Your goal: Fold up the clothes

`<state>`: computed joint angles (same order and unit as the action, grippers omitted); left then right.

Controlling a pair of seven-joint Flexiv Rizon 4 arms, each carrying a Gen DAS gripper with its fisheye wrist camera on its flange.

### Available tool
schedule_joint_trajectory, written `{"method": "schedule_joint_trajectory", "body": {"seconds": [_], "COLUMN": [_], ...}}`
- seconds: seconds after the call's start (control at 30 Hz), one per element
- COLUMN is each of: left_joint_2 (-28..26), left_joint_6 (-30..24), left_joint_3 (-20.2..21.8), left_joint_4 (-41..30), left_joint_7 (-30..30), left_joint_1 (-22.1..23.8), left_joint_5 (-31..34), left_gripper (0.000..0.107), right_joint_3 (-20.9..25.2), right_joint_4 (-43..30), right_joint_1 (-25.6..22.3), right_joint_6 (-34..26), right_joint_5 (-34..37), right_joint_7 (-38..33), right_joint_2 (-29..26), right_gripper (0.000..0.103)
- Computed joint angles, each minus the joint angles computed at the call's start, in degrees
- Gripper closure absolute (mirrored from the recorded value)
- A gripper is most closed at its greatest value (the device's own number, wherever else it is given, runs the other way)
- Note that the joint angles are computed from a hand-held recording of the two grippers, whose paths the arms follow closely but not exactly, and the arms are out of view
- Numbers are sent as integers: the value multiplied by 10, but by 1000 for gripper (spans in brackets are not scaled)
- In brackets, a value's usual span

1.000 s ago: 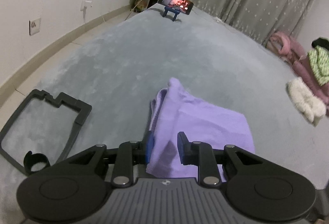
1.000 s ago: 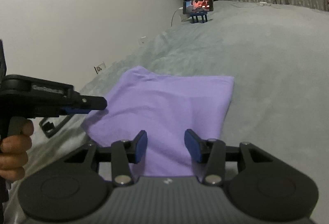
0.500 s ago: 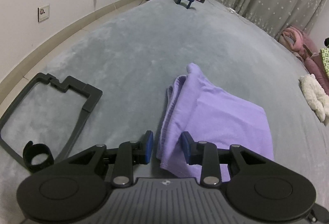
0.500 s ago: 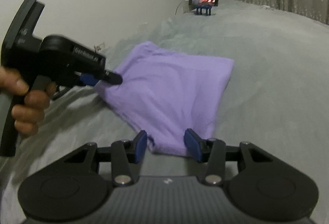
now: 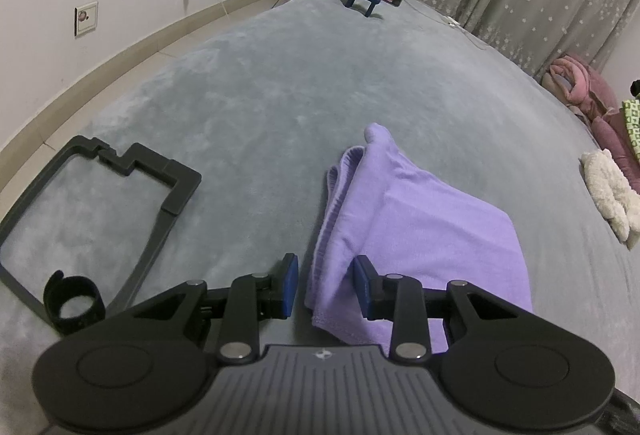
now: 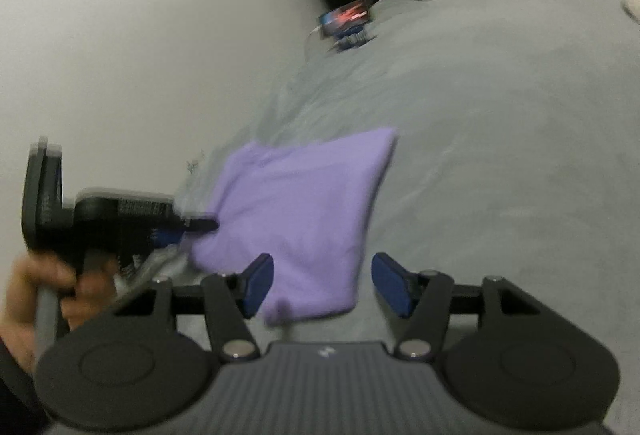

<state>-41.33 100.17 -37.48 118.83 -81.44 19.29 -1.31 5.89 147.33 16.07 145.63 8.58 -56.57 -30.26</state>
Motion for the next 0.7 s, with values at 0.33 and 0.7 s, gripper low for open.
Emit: {"method": "schedule_joint_trajectory", "body": {"seconds": [0.33, 0.7], "left_joint_2": [3, 4], "left_joint_6": [-3, -12], "left_joint_3": [4, 1], "left_joint_4": [-1, -2], "left_joint_7": [0, 2], "left_joint_1": [-4, -2], "left_joint_5": [-2, -12], "left_gripper": [75, 75], "right_joint_3": [5, 4], "right_joint_4": [-51, -76], "right_joint_1": [-61, -52], "right_joint_6": [7, 8], "right_joint_5": [-79, -83], "right_joint_7": [65, 86], "right_joint_2": [-49, -68], "right_gripper": [50, 67]}}
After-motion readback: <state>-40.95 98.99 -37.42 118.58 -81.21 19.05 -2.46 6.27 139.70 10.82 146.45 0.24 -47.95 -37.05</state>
